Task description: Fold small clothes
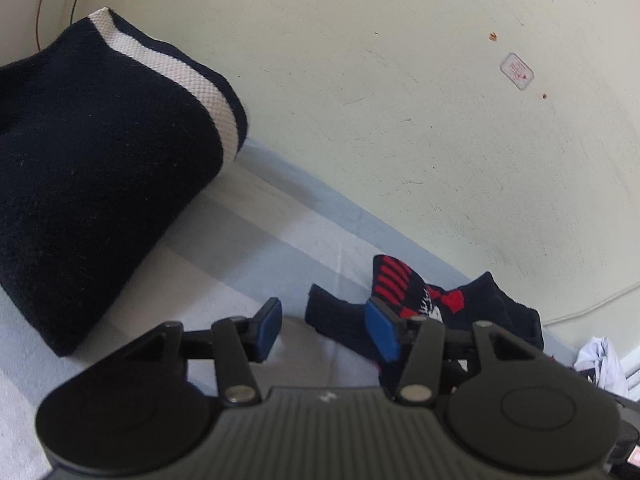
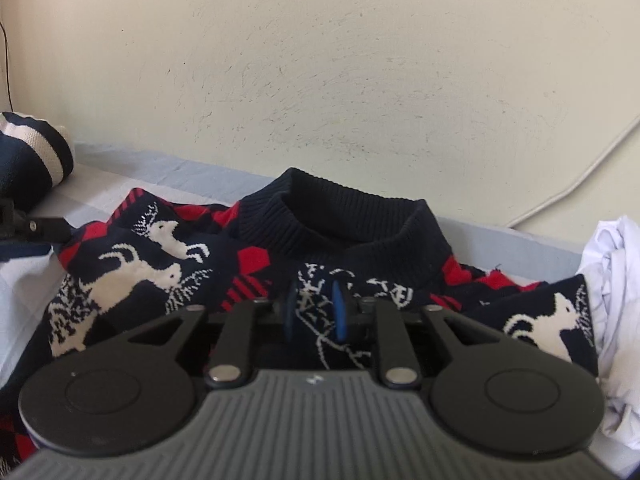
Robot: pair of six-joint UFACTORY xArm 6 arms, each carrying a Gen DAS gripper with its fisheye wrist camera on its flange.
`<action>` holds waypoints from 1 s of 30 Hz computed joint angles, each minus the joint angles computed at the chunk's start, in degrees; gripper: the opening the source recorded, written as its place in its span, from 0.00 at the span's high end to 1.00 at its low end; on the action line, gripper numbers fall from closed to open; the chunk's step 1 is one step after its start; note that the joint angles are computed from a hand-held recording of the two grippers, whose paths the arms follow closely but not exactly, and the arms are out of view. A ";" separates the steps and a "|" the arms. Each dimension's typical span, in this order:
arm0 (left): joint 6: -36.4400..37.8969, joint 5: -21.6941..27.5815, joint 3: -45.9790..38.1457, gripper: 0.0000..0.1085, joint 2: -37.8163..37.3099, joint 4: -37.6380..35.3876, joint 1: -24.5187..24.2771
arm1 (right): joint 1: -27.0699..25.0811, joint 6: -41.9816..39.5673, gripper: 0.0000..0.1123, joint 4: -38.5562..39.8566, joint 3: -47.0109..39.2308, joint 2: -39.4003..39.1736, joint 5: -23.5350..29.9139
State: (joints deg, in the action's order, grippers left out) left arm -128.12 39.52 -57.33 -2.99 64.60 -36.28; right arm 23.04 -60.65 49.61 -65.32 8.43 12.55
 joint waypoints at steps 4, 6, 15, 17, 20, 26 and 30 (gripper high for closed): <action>-2.05 1.36 1.33 0.57 -2.26 1.43 -0.52 | 0.32 -2.47 0.78 2.58 1.55 -1.72 -1.08; -3.34 4.75 1.85 0.57 -3.98 3.11 -1.98 | 1.23 -11.49 0.78 12.71 2.45 -3.87 -2.06; 0.04 25.17 0.28 0.56 -6.13 3.26 -9.05 | 8.10 -37.71 0.65 25.99 9.04 -15.29 7.55; -0.66 26.28 1.26 0.56 -7.43 3.46 -9.22 | 11.35 -38.46 0.56 23.93 8.97 -13.83 5.97; -1.48 27.30 2.85 0.56 -9.50 3.37 -8.76 | 15.47 -29.96 0.54 13.57 5.99 -8.13 2.15; -5.26 25.79 6.27 0.56 -13.14 3.65 -7.50 | 18.09 -12.94 0.91 -6.13 -0.23 1.86 -4.72; -6.46 23.19 7.19 0.56 -13.72 3.97 -6.46 | 10.20 -16.05 0.91 15.88 -4.73 -3.48 15.79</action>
